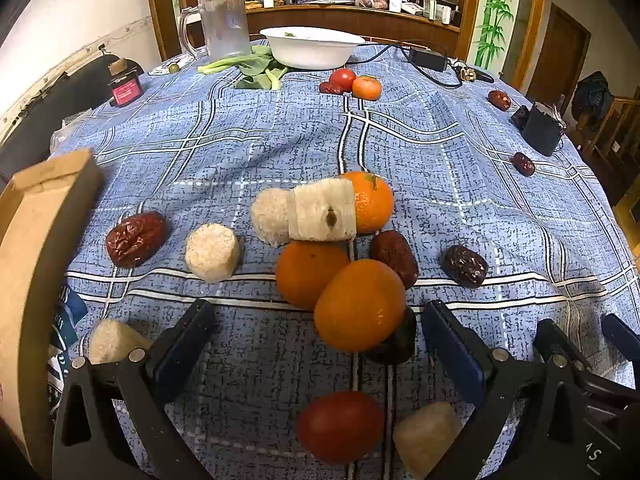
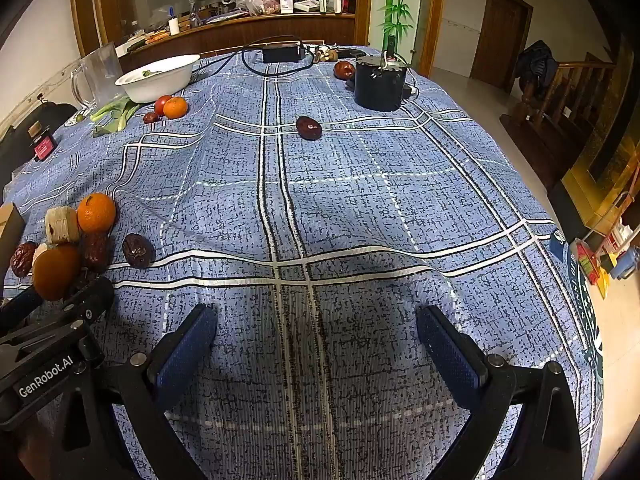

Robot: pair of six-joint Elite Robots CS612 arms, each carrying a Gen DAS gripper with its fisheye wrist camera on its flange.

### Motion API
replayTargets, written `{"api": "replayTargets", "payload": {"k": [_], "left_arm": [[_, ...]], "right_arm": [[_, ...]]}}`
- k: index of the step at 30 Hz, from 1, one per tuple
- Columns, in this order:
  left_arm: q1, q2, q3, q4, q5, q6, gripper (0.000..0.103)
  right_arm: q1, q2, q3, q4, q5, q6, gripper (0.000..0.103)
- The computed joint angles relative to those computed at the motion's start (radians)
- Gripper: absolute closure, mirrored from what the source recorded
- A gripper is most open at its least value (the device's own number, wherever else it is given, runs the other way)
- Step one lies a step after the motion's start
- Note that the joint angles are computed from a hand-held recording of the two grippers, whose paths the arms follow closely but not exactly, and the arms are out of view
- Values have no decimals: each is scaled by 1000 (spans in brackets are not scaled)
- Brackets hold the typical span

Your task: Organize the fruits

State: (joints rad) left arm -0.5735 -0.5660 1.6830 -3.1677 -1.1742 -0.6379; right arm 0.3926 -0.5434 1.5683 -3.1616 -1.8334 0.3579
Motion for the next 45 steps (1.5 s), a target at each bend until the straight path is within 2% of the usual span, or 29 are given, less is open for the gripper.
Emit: {"api": "replayTargets", "payload": {"k": [30,36,40,42,44,45], "left_arm": [[0,-3,-1,15,-2,-6,0],[17,-21,-14,109,-81,12,0],[32,-44,-14,194,-162,43,1],[42,-60,5,184,-217,37,10],[50,-78,31,162,-251,21,26],[52,-91,51,141,-264,10,26]], "right_arm": [[0,-1,2,-4,0,-1,1],[-6,-15,4,47,33,-18,1],[-10,-16,-1,67,45,-24,1],[-10,-16,-9,92,43,-18,1],[-10,-16,-12,96,42,-17,1],[-10,-15,-12,92,40,-18,1]]}}
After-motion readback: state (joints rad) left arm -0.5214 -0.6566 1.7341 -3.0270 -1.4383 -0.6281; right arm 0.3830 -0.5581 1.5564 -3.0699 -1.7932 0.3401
